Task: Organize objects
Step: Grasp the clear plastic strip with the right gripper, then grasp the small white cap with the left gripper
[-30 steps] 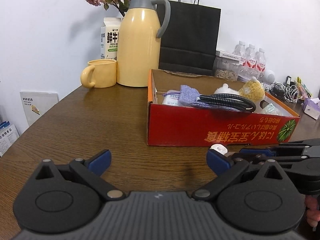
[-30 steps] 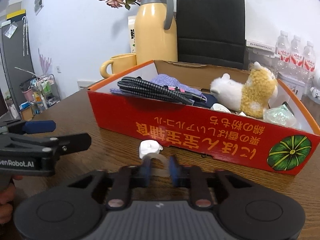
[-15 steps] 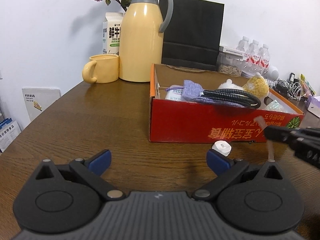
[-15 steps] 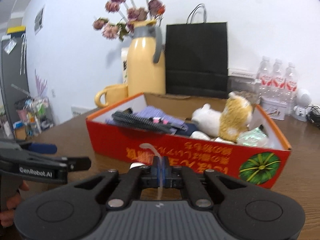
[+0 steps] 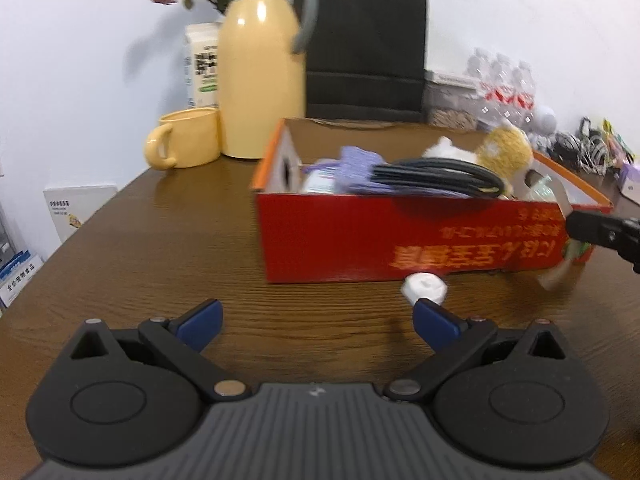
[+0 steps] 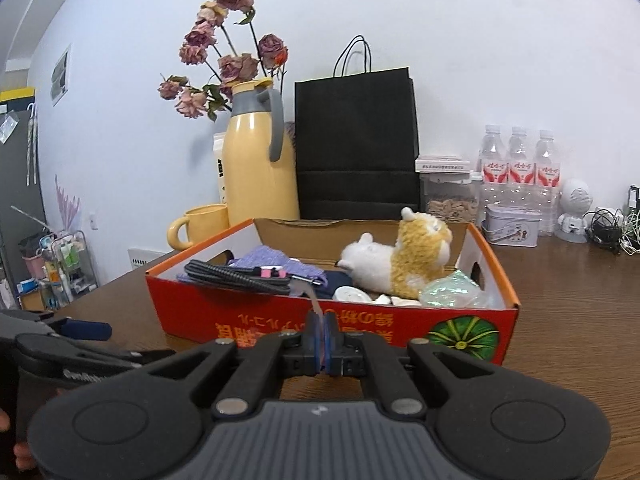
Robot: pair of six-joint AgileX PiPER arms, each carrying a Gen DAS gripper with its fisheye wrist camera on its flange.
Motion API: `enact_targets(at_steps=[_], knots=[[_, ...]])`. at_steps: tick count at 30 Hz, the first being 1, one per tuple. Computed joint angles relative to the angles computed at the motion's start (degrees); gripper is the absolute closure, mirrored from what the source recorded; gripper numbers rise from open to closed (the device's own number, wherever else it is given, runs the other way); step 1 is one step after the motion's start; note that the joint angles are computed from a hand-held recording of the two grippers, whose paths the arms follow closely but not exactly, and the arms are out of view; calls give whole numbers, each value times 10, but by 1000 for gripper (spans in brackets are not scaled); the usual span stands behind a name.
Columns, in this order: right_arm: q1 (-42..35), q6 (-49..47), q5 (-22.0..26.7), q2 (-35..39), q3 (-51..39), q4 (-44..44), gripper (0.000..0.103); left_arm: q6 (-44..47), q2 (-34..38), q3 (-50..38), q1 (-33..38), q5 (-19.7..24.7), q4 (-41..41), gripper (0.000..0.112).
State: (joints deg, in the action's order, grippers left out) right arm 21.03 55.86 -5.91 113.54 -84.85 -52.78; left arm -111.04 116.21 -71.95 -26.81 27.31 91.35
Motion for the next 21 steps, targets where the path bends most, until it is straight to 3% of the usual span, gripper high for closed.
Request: enact_targets(at_steps=[4, 11, 19, 21], knots=[[-10, 26, -2, 0, 1, -26, 102, 98, 36, -69, -17, 4, -83, 9], [-22, 64, 0, 2, 1, -63, 102, 228, 107, -193, -34, 50, -215, 11], [-22, -50, -15, -9, 20, 42, 102, 264, 128, -235, -35, 59, -272, 36], [-21, -56, -16, -10, 21, 47, 102, 259, 129, -236, -36, 58, -268, 50]])
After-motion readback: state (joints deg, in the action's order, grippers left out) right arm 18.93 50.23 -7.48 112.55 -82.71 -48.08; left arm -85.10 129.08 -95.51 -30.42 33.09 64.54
